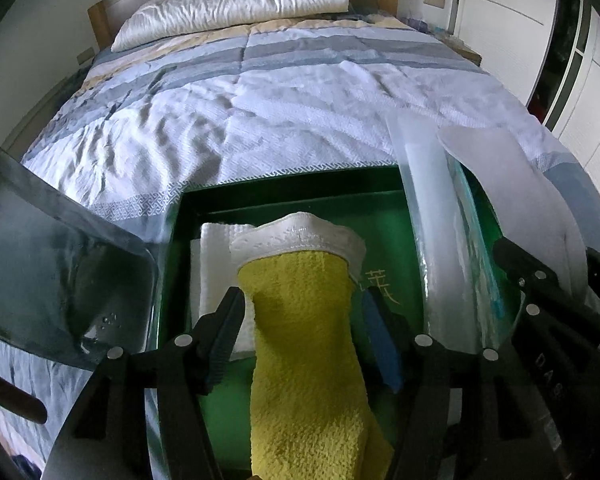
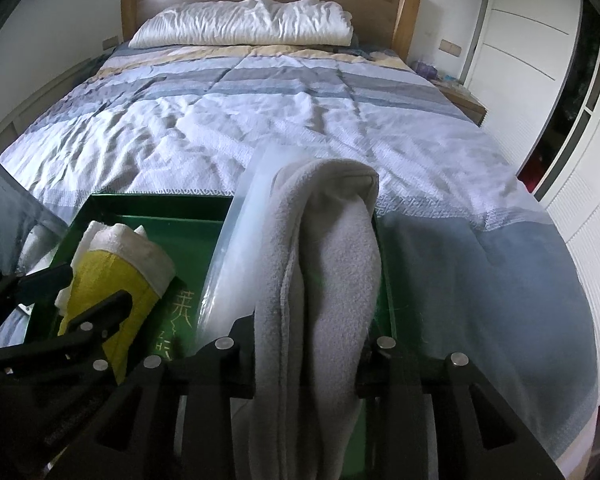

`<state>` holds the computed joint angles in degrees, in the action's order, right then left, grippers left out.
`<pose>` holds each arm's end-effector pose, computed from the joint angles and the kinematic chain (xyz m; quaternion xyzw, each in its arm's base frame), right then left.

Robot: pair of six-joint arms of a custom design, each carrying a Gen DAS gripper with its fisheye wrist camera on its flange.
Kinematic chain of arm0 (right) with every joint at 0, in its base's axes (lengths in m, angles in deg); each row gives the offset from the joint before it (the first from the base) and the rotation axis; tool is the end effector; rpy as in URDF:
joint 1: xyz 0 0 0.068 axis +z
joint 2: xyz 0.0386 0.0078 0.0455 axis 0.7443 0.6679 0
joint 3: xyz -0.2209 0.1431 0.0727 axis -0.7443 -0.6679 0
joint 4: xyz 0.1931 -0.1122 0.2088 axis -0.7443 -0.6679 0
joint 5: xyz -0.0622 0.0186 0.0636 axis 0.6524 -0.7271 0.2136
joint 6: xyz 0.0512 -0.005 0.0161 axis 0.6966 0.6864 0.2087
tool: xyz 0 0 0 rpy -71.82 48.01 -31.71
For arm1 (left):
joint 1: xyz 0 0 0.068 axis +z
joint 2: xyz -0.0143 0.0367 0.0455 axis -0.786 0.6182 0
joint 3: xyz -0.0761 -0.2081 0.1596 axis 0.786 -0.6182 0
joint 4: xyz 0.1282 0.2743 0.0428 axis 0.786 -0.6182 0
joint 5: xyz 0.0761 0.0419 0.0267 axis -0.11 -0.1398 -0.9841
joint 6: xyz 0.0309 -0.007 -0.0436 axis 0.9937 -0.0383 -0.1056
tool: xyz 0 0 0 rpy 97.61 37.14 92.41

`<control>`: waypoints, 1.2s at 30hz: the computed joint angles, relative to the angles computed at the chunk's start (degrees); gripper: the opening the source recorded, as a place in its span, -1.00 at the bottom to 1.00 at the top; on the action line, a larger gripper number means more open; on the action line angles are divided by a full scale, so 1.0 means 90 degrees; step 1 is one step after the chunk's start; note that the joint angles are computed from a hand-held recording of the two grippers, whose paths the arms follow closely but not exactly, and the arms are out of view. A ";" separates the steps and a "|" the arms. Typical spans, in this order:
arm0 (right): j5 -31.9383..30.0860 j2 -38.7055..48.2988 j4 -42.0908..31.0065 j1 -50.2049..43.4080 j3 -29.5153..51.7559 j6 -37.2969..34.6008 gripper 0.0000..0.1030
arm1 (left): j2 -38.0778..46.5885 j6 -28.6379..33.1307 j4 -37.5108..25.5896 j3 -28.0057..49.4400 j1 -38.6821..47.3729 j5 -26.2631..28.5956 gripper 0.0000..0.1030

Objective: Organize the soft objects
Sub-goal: 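Lower the mitt and pouch into the green tray with both grippers, then open both grippers to release the mitt and pouch in the tray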

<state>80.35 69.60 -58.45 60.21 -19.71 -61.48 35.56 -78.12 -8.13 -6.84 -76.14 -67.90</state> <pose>0.2817 0.0588 0.0890 -0.0840 0.9213 0.0204 0.3792 0.2233 -0.0913 0.1040 0.0280 0.9602 0.0240 0.2768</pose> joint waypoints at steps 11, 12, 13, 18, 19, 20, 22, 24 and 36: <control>0.0070 -0.0515 -0.0259 0.0112 -0.0200 0.0113 0.03 | -0.0675 -0.0050 -0.0261 -0.0181 0.0042 0.0053 0.26; 0.0097 -0.0552 -0.0271 0.0125 -0.0219 0.0127 0.08 | -0.0728 -0.0057 -0.0288 -0.0190 0.0063 0.0078 0.27; 0.0129 -0.0584 -0.0290 0.0138 -0.0226 0.0152 0.12 | -0.0775 -0.0058 -0.0306 -0.0201 0.0085 0.0104 0.27; 0.0209 -0.0730 -0.0385 0.0170 -0.0230 0.0218 0.30 | -0.1002 -0.0031 -0.0403 -0.0238 0.0236 0.0211 0.27; 0.0208 -0.0743 -0.0392 0.0180 -0.0232 0.0222 0.32 | -0.1020 -0.0027 -0.0407 -0.0243 0.0253 0.0213 0.27; 0.0209 -0.0758 -0.0400 0.0185 -0.0235 0.0227 0.33 | -0.1081 -0.0024 -0.0423 -0.0262 0.0255 0.0195 0.27; 0.0225 -0.0788 -0.0419 0.0207 -0.0239 0.0258 0.33 | -0.1119 -0.0003 -0.0436 -0.0274 0.0277 0.0209 0.27; 0.0221 -0.0822 -0.0449 0.0219 -0.0239 0.0291 0.33 | -0.1143 0.0016 -0.0455 -0.0277 0.0279 0.0197 0.27; 0.0170 -0.1289 -0.0693 0.0177 -0.0327 0.0401 0.57 | -0.1675 0.0147 -0.0660 -0.0437 0.0413 0.0375 0.27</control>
